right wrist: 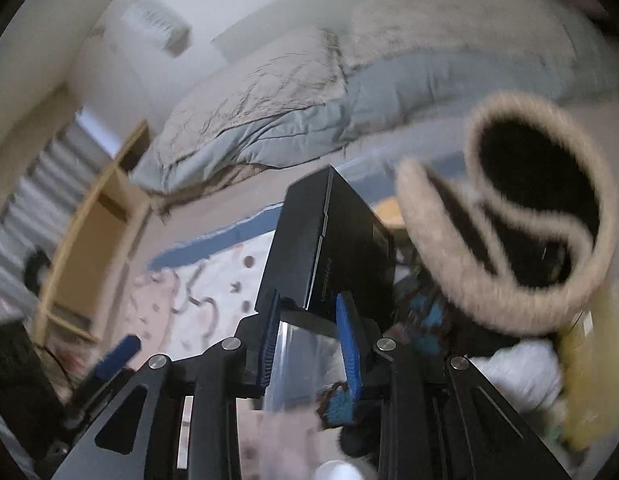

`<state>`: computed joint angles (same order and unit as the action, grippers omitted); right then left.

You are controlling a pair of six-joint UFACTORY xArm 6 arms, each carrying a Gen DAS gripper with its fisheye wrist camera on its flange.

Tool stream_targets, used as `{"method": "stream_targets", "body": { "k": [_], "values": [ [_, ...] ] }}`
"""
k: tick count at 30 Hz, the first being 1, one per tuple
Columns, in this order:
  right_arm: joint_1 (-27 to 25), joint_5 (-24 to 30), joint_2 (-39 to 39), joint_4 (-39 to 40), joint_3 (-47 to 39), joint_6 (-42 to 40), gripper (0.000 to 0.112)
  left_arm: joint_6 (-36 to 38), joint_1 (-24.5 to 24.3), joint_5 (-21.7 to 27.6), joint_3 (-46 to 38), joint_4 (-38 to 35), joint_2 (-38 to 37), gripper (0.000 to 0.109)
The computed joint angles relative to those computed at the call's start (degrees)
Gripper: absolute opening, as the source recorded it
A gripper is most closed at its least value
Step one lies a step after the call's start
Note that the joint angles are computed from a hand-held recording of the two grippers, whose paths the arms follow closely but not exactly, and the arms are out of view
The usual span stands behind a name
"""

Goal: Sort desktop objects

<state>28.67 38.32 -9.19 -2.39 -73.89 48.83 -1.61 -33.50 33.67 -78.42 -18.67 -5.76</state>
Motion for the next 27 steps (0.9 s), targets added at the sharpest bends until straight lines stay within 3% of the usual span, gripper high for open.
{"method": "stream_targets", "body": {
  "k": [6,11,14,19,27],
  "values": [
    [1.87,4.9,0.64,-5.9,-3.04,4.6,0.027,0.91,0.62,-0.38,1.94,-1.26,-1.77,0.093],
    [3.27,2.42,-4.31,-9.75,0.5,10.69,0.027,0.82,0.8,0.2,3.27,-0.96,-3.65,0.093],
    [5.39,3.43,-7.26,-17.35,1.37,15.21,0.027,0.5,0.69,0.2,3.92,-0.07,-4.82,0.093],
    [11.92,12.72,-10.5,-34.1,0.08,23.71,0.027,0.64,0.42,-0.1,5.34,0.66,-7.1,0.093],
    [20.85,26.39,-12.57,-46.56,-0.18,32.88,0.028,1.49,0.17,-1.3,9.48,3.04,-12.52,0.093]
  ]
}}
